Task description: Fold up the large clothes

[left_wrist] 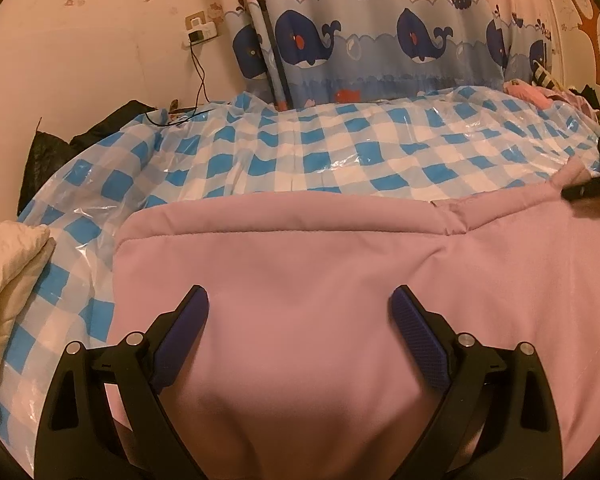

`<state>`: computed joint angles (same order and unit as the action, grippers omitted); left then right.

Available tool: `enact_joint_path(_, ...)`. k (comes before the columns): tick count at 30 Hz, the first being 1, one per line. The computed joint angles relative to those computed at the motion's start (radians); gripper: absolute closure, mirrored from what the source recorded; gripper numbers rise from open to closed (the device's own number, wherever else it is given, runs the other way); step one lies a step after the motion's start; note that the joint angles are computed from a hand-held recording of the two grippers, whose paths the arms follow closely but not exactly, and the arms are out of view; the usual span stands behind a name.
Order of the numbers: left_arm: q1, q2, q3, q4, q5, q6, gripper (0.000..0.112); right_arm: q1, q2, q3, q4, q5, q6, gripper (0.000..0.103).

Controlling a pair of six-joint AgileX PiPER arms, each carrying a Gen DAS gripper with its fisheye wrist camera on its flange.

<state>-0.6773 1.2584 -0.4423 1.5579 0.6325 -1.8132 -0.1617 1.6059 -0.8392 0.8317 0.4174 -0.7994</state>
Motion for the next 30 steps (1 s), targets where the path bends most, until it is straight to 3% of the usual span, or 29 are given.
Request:
enact_joint_path(25, -0.026, 0.004, 0.022, 0.041, 0.024, -0.066, 0.023, -0.077, 0.046, 0.033, 0.282, 0.063, -0.28, 0.007)
enact_joint_path(30, 0.003, -0.067, -0.024, -0.061, -0.015, 0.083, 0.023, -0.06, 0.048, 0.023, 0.232, 0.043, -0.223, 0.007)
